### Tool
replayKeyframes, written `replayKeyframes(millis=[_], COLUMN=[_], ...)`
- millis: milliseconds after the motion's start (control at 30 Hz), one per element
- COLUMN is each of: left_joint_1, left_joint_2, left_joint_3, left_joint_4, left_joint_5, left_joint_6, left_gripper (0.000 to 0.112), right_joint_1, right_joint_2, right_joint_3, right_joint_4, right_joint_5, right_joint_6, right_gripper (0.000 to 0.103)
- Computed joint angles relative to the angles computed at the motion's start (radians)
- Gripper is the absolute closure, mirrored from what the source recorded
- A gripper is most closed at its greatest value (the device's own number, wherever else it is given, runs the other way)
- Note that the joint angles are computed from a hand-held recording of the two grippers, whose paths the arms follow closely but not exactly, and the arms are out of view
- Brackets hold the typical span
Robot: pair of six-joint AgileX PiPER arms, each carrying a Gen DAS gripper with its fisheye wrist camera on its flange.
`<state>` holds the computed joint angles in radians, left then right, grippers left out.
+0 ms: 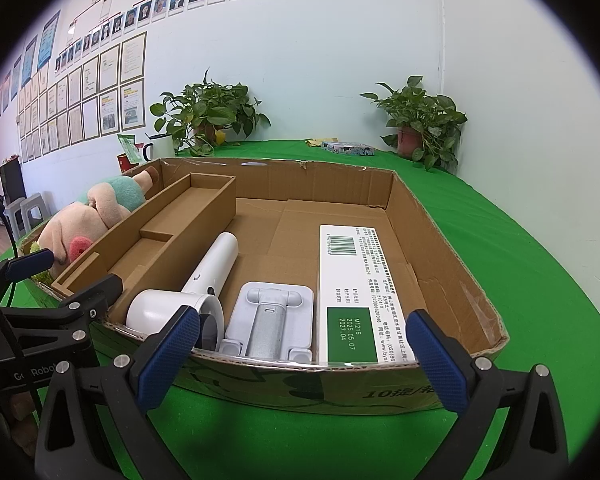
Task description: Organize objects
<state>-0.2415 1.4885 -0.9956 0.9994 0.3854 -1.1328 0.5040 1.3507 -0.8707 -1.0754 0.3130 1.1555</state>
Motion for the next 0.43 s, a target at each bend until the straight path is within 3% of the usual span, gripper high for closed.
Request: replayKeyframes(millis=[433], left_joint_1=[0.002], left_joint_2=[0.002], left_joint_3=[0.000], left_joint_4=[0.003], left_joint_5=[-0.005], left_joint_6=[-0.002], left_gripper=[0.009], right_joint_1=[0.000], right_joint_2=[0.002], right_joint_3=[0.000], right_joint_4=[-0.007], right_joint_5=[0.002], right_joint_6=[0.007], right_gripper=[0.001])
